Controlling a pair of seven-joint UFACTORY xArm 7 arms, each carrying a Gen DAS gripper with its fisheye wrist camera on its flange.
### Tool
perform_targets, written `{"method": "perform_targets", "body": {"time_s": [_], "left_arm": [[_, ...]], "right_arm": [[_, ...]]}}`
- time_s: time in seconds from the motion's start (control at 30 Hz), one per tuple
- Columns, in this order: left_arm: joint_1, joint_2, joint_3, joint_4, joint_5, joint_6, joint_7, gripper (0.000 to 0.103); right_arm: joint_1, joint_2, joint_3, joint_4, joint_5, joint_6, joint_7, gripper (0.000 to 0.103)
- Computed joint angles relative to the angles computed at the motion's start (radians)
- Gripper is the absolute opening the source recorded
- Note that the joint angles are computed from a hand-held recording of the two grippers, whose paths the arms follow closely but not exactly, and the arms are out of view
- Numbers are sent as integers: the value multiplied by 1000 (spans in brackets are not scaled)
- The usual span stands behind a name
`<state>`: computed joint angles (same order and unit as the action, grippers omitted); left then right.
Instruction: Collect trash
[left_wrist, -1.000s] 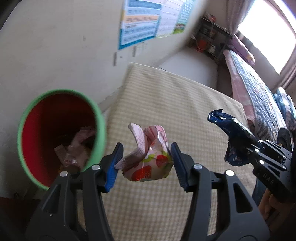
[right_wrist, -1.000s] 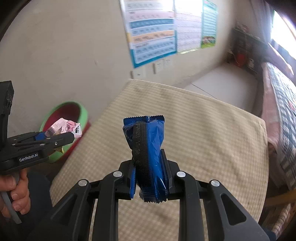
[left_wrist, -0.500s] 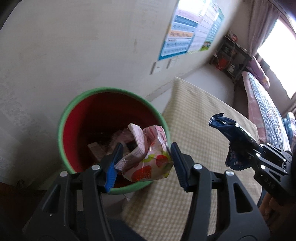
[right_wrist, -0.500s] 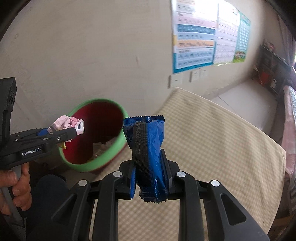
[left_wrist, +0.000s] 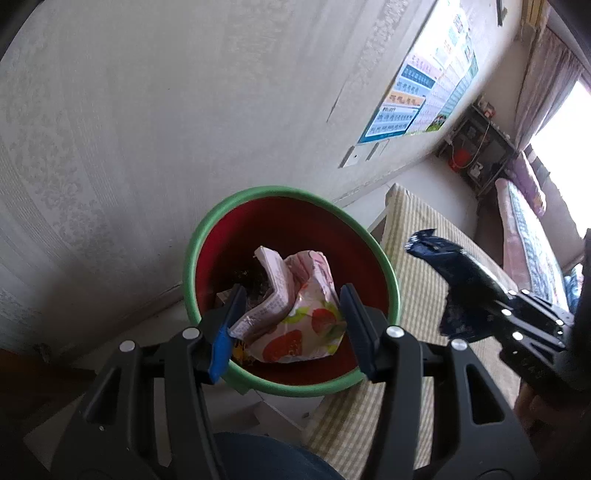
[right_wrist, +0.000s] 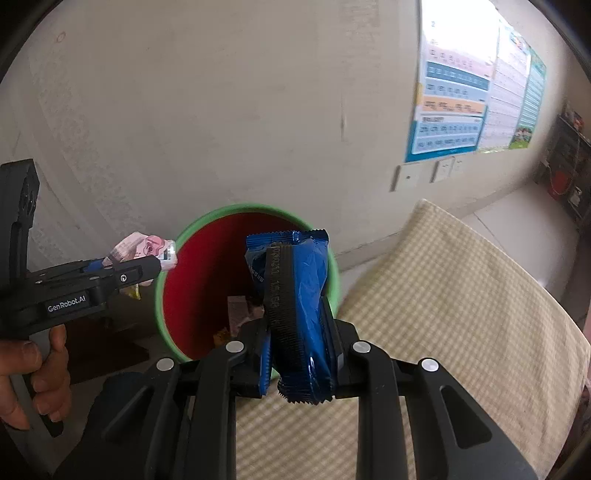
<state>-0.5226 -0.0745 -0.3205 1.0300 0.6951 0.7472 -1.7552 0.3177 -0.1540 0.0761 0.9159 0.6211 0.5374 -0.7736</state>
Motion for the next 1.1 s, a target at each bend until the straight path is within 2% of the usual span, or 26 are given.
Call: {"method": "perform_targets", "body": {"time_s": [0.17,0.2,0.23,0.27,0.3,0.33,0.37,0.4,0.47,0.53,0.6,0.7,0.8,0.9,1.1], "left_arm": [[14,-12,12,-25,-3,-47,0,51],[18,-13,13,-29,-4,-56,-1,54],[23,-13,14,-32,-1,-67,-6,60],[26,-19,13,-40,3,-71,-12,65],[30,-24,10,-43,12,-67,-26,79],[34,-31,6,-48,23,-64,-44,86],[39,-39,4,-56,32,-70,-62,87],[42,-45,2,-62,35,-73,-70,90],[49,-51,-4,-69,37,-72,-84,97],[53,-44,-8,-60,33,-68,-87,97],[52,-37,-8,-57,24,-84,-84,97],[40,-4,-17,-22,48,-89,-88,97],[3,46,-29,43,111,-22,-107,97],[-66,130,-32,139,160,56,-116,97],[-196,301,2,322,199,76,-82,97]], "right_arm": [[16,50,29,34,-16,-9,18,24],[17,57,33,39,-19,-9,20,24],[19,64,38,44,-24,-10,25,25],[20,70,43,48,-29,-10,30,36],[19,74,45,52,-34,-8,35,43],[19,76,47,53,-33,-10,35,55],[19,75,47,50,-26,-15,32,66],[18,74,47,46,-24,-19,30,71],[16,63,46,30,-25,-30,30,87],[13,53,43,17,-33,-40,36,96],[7,37,35,-6,-45,-54,41,96],[-8,21,16,-27,-70,-22,54,96],[-29,-21,-8,-76,-75,-10,57,96],[-53,-85,-39,-152,-84,-37,67,96],[-90,-259,-138,-340,-99,-148,52,96]]}}
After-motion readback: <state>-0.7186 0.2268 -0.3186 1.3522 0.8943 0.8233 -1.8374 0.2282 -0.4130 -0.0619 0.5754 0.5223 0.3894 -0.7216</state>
